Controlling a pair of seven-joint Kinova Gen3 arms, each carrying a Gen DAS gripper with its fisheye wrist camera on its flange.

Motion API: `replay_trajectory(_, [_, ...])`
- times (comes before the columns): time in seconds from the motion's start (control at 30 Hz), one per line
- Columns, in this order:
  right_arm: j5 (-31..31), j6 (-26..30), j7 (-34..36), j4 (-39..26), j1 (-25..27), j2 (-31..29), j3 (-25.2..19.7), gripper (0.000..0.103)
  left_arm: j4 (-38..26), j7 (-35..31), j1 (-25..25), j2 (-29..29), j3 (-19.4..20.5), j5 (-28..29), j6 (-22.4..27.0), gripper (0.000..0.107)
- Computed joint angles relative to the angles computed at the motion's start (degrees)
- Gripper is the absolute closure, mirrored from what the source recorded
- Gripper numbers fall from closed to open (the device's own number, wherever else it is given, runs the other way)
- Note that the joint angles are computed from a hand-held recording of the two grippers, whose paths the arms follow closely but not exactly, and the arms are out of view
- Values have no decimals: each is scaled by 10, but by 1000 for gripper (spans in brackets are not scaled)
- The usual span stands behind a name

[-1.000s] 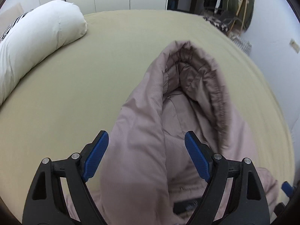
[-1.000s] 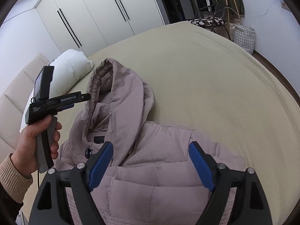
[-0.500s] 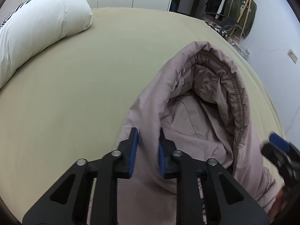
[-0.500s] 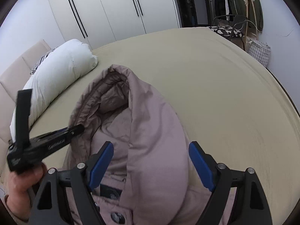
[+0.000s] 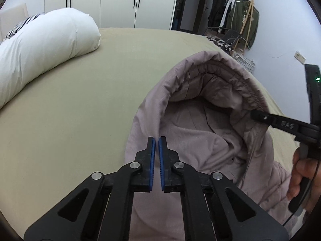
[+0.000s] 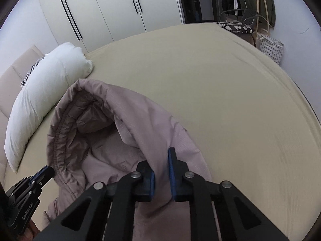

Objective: Fold large clothes

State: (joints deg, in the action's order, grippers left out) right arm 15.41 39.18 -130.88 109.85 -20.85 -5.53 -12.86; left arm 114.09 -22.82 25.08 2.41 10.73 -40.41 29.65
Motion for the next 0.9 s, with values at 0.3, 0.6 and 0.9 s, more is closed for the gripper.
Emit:
replay_trajectory(0.3, [-18,83,-32,74,-44,-239,-29,89,95,124,-8,-179,86,-9,28,107])
replay_trajectory(0.6, [-189,153,71,112,59,-454,-93,100,141,115,-20,-375,194,107,86,107])
replay_trajectory(0.9, [-244,188,132,106,124,-474,-105,36,127,54,-84,-381,267,186,168,107])
